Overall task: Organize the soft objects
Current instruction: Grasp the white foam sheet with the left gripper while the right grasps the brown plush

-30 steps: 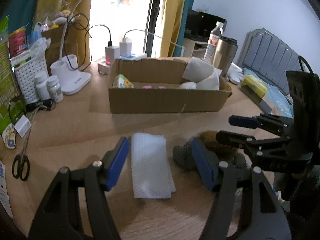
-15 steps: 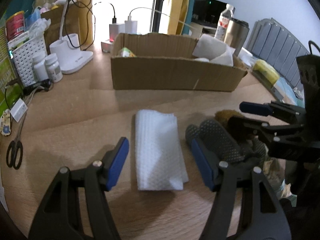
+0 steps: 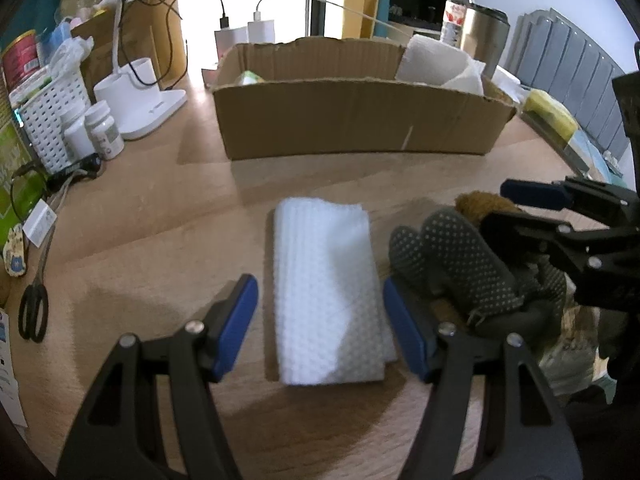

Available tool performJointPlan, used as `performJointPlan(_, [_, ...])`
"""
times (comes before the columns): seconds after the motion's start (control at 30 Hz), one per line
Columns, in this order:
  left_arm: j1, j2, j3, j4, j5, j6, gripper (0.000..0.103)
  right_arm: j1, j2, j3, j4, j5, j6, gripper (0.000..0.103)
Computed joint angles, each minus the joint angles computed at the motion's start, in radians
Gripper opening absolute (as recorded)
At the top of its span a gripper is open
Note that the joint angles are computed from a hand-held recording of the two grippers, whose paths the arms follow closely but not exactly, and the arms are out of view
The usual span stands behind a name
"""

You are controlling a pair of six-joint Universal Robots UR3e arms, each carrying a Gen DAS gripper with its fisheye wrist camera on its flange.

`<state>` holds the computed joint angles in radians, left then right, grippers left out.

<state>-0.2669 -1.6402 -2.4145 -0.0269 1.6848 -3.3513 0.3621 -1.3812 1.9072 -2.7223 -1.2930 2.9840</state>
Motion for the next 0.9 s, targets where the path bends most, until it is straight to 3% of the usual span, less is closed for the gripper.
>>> performJointPlan(0.2, [-0.031,-0.018,0.011,0.012,0.024,0.024,0.064,-0.001,0.006,-0.001,0.016,0.008,-0.010,0.057])
performJointPlan(0.37, [-0.047,-0.013,0.020,0.004,0.011,0.047,0.038,0.001,0.004,-0.003,0.021,0.011,-0.028,0.047])
performJointPlan(0.53, [-0.066,-0.012,0.031,-0.007,0.007,0.062,0.021,-0.004,-0.010,0.011,0.009,0.019,-0.036,0.043])
performJointPlan(0.9, [-0.048,0.063,0.002,0.009,-0.016,0.056,0.019,-0.004,-0.030,-0.008,0.008,0.014,-0.039,0.042])
